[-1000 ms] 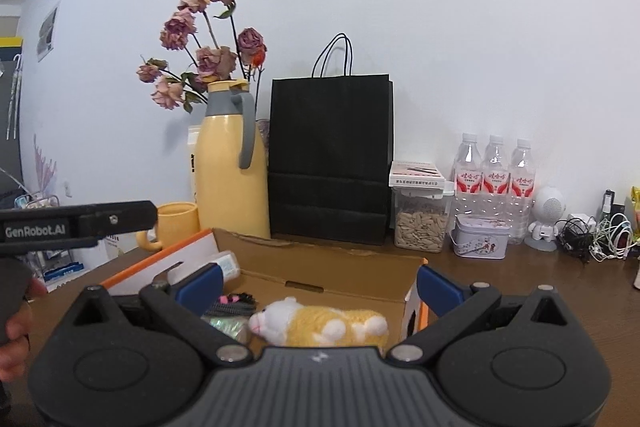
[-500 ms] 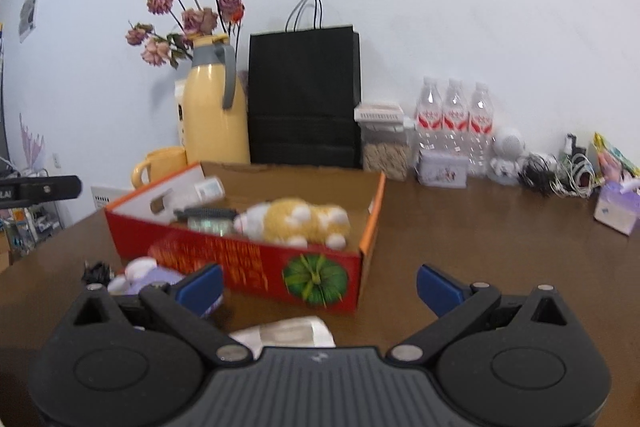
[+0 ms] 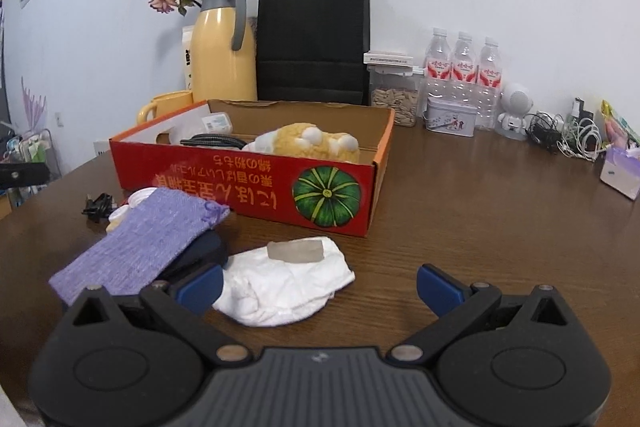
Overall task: Organize objects
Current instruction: 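Withdraw both tools from the box toward the remaining items, then grasp the white cloth with the right gripper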
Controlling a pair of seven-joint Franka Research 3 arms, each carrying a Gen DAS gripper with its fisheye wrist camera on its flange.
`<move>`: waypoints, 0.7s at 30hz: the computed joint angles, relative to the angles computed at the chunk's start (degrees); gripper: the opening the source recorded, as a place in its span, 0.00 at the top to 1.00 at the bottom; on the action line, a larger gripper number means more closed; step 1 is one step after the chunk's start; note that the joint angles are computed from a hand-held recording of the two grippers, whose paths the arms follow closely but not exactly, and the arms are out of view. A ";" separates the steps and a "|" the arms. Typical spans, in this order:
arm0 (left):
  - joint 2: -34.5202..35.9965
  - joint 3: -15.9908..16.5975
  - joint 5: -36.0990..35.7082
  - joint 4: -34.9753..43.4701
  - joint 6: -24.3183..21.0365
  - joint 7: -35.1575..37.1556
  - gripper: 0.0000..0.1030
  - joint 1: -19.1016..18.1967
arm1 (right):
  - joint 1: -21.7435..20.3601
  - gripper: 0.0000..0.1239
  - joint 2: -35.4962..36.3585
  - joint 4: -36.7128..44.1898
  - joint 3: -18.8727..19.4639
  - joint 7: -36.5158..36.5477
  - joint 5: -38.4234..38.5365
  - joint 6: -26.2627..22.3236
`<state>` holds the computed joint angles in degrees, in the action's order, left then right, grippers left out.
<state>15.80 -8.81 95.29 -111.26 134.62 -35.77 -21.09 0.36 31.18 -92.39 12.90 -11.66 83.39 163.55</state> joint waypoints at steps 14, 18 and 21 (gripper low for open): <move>-0.94 -0.07 -1.93 -1.71 -0.52 -0.47 0.00 0.84 | 4.65 0.59 10.16 11.48 -0.89 19.94 -23.52 1.91; -0.24 0.03 -1.84 -1.18 0.29 -0.75 0.00 1.01 | 1.19 0.72 10.39 11.21 3.43 19.38 -24.71 1.86; 0.42 0.17 -1.98 -0.56 1.06 -0.38 0.00 0.99 | -0.31 0.79 10.55 11.24 4.88 20.61 -25.99 1.00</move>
<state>16.22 -8.63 93.31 -111.82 135.67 -36.15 -20.09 0.05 41.73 -81.15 17.79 8.95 57.40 164.55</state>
